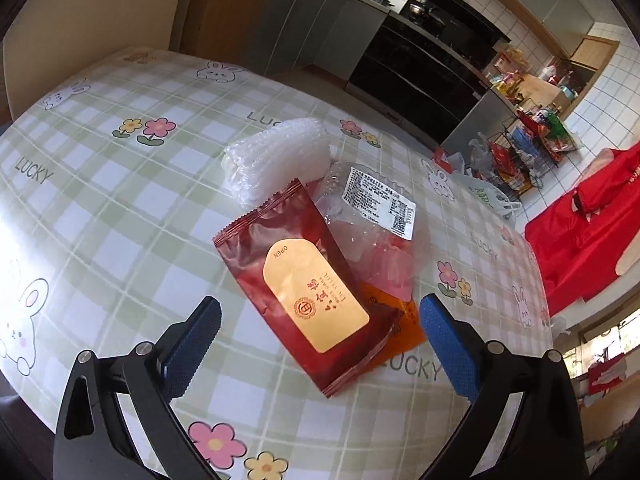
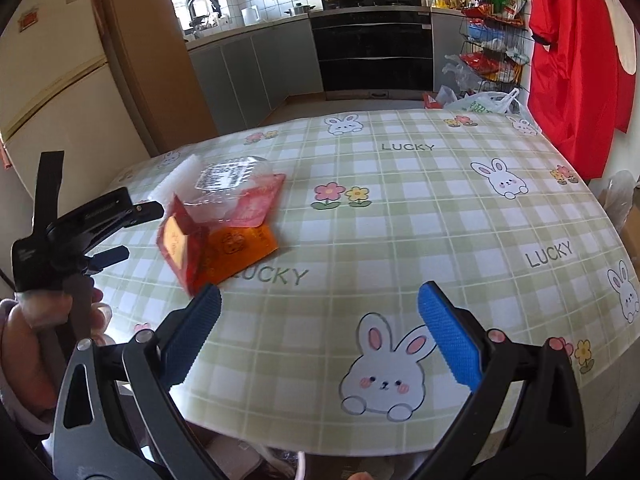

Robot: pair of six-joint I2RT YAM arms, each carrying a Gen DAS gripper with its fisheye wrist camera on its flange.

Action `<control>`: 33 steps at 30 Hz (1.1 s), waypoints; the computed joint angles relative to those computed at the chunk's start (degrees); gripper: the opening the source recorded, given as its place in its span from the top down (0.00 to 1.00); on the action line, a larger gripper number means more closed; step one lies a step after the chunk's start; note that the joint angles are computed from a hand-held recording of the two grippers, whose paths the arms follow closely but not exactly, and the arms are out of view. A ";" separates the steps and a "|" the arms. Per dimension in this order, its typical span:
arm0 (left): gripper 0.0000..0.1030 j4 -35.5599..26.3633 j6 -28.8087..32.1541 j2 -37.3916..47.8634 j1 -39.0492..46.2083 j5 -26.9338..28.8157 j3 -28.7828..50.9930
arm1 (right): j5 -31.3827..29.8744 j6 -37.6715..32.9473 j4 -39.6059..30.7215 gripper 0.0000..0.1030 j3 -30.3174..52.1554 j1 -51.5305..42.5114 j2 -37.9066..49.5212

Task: Collect trash
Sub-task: 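Move both grippers back toward the red snack packet on the table, then close the left gripper on the red snack packet and lift it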

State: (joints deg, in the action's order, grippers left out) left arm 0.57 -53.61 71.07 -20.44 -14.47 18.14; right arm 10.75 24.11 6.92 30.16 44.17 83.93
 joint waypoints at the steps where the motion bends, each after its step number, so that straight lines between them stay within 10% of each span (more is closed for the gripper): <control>1: 0.06 0.73 -0.27 4.16 0.34 -0.42 1.99 | -0.82 -0.54 1.00 0.06 0.21 -1.24 1.21; 11: 0.06 -7.08 -1.82 24.03 0.66 -6.35 16.40 | -4.44 -2.61 6.19 0.06 2.19 -6.65 8.25; 26: 0.06 -4.58 0.15 25.39 3.30 -2.38 13.61 | -1.91 -2.66 3.86 0.06 4.99 -3.49 10.13; 33: 0.32 -1.19 1.52 17.95 6.30 2.46 6.10 | -0.83 -2.42 1.34 0.06 5.87 -1.83 8.45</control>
State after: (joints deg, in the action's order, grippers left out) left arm -0.62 -52.09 89.02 -14.14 -12.00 24.24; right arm 9.92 21.69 8.26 36.03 42.35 92.38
